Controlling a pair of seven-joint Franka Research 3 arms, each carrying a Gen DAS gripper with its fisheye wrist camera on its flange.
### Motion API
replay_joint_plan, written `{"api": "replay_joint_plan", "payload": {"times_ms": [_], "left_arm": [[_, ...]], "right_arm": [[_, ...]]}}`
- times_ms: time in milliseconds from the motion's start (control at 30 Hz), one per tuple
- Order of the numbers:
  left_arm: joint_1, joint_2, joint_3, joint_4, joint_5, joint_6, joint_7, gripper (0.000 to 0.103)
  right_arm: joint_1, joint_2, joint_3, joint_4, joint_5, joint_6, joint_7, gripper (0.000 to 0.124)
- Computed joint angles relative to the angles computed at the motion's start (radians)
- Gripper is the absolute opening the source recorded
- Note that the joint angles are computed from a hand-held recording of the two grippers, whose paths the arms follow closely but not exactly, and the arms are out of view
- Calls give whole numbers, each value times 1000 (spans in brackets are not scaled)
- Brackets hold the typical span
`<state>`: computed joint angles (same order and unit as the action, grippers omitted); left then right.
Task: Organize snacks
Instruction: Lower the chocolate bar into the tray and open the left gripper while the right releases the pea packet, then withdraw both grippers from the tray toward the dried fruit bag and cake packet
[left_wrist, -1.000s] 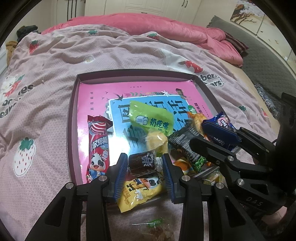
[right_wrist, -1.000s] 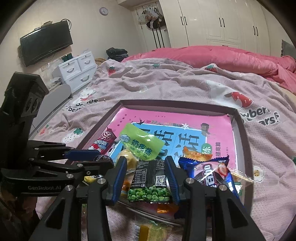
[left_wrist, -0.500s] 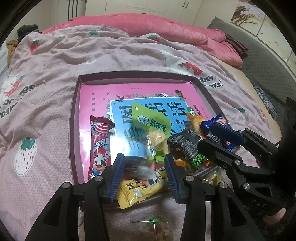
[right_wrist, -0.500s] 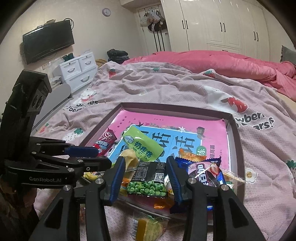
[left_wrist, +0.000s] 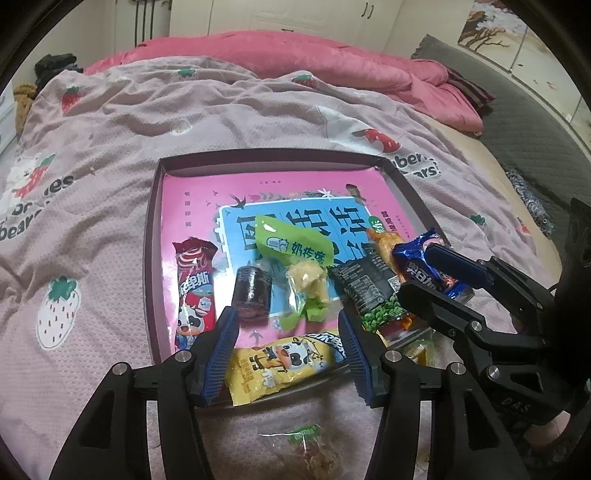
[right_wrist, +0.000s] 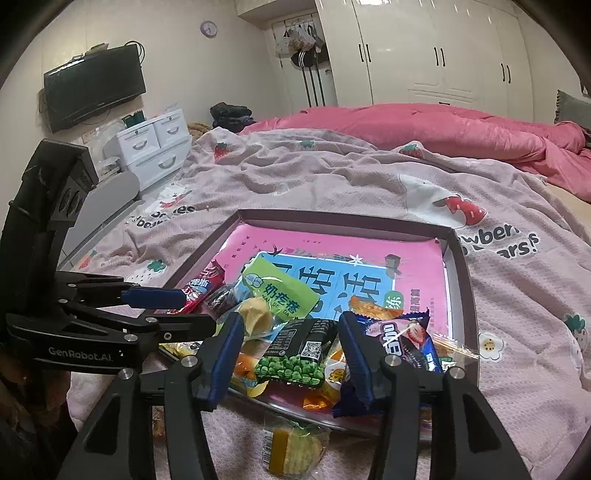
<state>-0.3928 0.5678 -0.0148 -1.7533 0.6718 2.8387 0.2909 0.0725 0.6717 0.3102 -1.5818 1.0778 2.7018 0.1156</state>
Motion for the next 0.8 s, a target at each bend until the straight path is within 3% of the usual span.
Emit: {"api": "replay_joint_plan", "payload": {"times_ms": [533,800], "left_arm": [[-30,-51,30,-31,85,-7,-82,68],[-32,-99,26,-60,173,-28,-163,72]], "right_arm": [[-35,-41,21,-32,123,1,-84,65],[-26,-89,-7,-70,223,-8,-146,67]]}}
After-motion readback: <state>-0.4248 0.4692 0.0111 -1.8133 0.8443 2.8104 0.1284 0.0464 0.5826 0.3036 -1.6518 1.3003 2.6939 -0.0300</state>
